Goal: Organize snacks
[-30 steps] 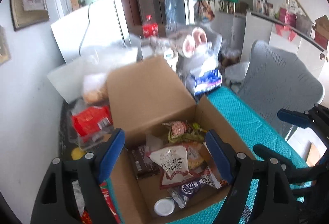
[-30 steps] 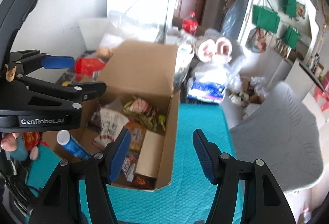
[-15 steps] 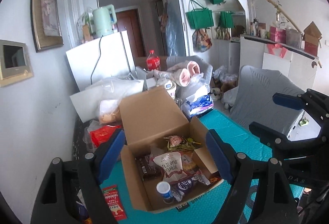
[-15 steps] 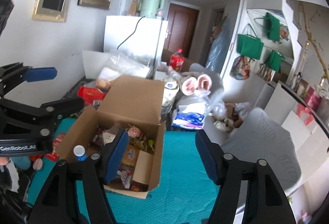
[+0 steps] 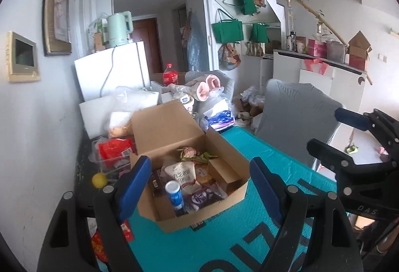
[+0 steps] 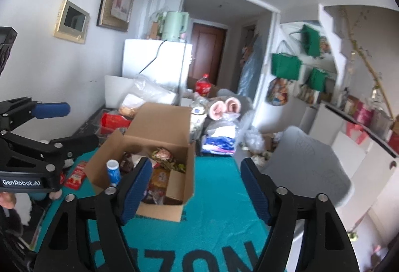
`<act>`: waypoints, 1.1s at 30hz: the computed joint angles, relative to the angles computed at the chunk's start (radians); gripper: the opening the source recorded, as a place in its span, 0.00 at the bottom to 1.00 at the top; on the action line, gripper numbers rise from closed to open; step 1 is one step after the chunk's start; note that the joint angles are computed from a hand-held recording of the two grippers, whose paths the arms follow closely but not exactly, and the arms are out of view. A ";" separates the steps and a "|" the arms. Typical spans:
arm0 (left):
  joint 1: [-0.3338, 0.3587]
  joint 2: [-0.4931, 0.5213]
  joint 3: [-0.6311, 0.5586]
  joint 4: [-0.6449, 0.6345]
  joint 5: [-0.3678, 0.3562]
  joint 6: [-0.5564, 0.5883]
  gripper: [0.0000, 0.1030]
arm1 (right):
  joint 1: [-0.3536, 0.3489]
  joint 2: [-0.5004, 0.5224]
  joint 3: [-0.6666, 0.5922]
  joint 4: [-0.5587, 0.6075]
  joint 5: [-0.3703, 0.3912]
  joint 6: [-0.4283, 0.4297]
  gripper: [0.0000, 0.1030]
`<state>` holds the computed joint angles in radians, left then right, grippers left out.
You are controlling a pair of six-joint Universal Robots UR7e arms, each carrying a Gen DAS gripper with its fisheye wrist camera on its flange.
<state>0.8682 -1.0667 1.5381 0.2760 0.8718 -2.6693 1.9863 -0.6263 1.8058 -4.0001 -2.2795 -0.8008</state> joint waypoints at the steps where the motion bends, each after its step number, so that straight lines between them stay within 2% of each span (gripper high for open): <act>1: -0.003 -0.009 0.023 -0.012 -0.002 -0.001 0.79 | -0.001 0.001 0.017 -0.013 -0.003 0.015 0.73; 10: -0.001 -0.032 0.154 -0.053 -0.015 -0.065 0.79 | -0.029 0.014 0.129 -0.105 -0.038 0.135 0.73; 15: 0.016 -0.012 0.169 -0.031 0.000 -0.113 0.79 | -0.028 0.039 0.148 -0.149 -0.073 0.107 0.73; 24: 0.034 -0.005 0.164 -0.008 0.016 -0.163 0.79 | -0.047 0.026 0.179 -0.091 -0.054 0.167 0.73; 33: 0.040 -0.006 0.166 -0.038 0.000 -0.144 0.79 | -0.048 0.046 0.146 -0.070 -0.085 0.156 0.73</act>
